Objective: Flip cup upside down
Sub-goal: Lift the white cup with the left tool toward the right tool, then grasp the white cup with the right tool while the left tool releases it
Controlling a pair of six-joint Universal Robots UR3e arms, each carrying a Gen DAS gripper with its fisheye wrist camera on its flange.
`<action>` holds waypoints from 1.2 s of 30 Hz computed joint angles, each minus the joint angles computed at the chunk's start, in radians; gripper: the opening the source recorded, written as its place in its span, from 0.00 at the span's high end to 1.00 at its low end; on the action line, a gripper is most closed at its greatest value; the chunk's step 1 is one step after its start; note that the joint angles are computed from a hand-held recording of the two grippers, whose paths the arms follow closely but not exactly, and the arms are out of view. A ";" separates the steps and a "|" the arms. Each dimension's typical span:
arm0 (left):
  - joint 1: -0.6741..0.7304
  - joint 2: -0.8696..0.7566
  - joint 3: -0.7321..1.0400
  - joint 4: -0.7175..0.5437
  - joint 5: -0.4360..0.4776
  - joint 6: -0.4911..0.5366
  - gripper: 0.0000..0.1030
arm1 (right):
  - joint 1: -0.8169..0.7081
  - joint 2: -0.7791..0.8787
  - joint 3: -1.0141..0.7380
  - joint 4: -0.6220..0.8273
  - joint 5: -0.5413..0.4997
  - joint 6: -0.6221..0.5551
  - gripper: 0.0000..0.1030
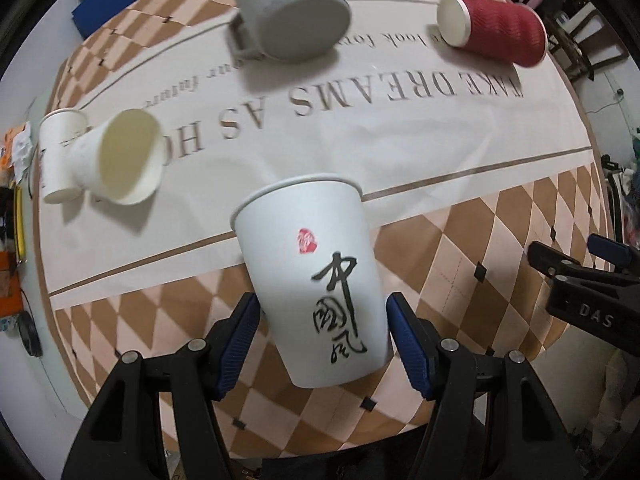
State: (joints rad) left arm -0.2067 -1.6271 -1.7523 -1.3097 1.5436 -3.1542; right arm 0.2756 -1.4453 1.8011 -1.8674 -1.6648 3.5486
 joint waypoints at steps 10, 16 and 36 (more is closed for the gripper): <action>0.002 -0.081 0.018 0.040 -0.024 -0.024 0.39 | -0.092 -0.094 0.134 -0.046 -0.001 -0.082 0.10; 0.020 -0.056 -0.016 0.071 -0.059 -0.036 0.30 | -0.105 -0.093 0.131 -0.043 -0.003 -0.092 0.10; 0.393 0.446 -0.155 -0.087 0.117 0.095 0.00 | 0.278 0.154 -0.534 0.212 -0.209 -0.541 0.10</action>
State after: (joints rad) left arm 0.1859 -1.1815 -1.9074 -1.3969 1.6608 -3.0589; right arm 0.5532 -1.2915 1.2675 -1.6556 -1.8740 3.0079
